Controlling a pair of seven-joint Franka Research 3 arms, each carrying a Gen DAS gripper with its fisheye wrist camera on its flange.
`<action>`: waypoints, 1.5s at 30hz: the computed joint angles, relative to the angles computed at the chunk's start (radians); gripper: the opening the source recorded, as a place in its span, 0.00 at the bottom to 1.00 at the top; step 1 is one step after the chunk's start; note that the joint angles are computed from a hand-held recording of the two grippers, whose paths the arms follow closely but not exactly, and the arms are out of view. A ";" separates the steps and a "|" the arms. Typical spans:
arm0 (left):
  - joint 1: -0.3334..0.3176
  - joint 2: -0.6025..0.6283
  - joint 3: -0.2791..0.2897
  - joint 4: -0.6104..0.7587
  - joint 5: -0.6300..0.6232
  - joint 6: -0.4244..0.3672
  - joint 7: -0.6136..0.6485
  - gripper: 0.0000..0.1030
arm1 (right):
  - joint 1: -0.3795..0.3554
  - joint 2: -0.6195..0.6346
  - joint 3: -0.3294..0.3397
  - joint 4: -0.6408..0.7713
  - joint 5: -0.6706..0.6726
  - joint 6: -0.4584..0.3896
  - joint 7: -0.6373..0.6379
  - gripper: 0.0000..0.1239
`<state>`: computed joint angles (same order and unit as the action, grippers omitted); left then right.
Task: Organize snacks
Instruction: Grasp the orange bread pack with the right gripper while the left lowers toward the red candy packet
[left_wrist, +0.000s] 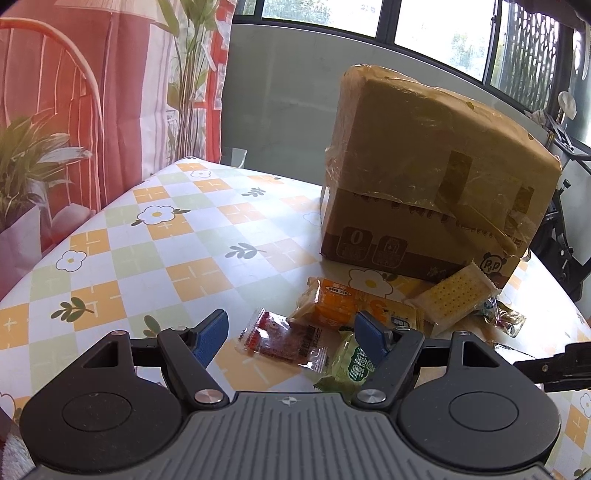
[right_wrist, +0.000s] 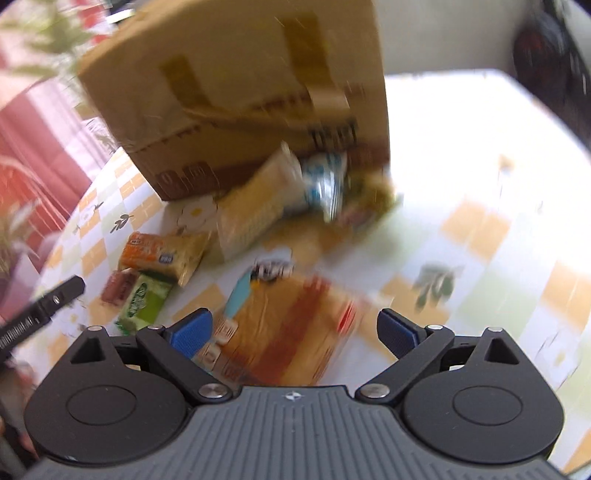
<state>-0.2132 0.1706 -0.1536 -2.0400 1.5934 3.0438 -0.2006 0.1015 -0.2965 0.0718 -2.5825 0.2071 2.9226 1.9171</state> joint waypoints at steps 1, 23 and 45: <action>0.000 0.000 0.000 0.000 0.002 -0.001 0.000 0.75 | 0.013 0.007 -0.008 0.006 0.016 -0.001 -0.007 0.77; -0.018 0.040 0.014 -0.011 -0.212 0.053 0.277 0.64 | -0.164 0.134 0.120 -0.020 -0.549 0.310 0.118 0.65; 0.050 0.090 -0.104 -0.030 -1.079 -0.034 0.956 0.43 | -0.091 0.227 0.002 -0.113 -0.441 0.680 -0.030 0.62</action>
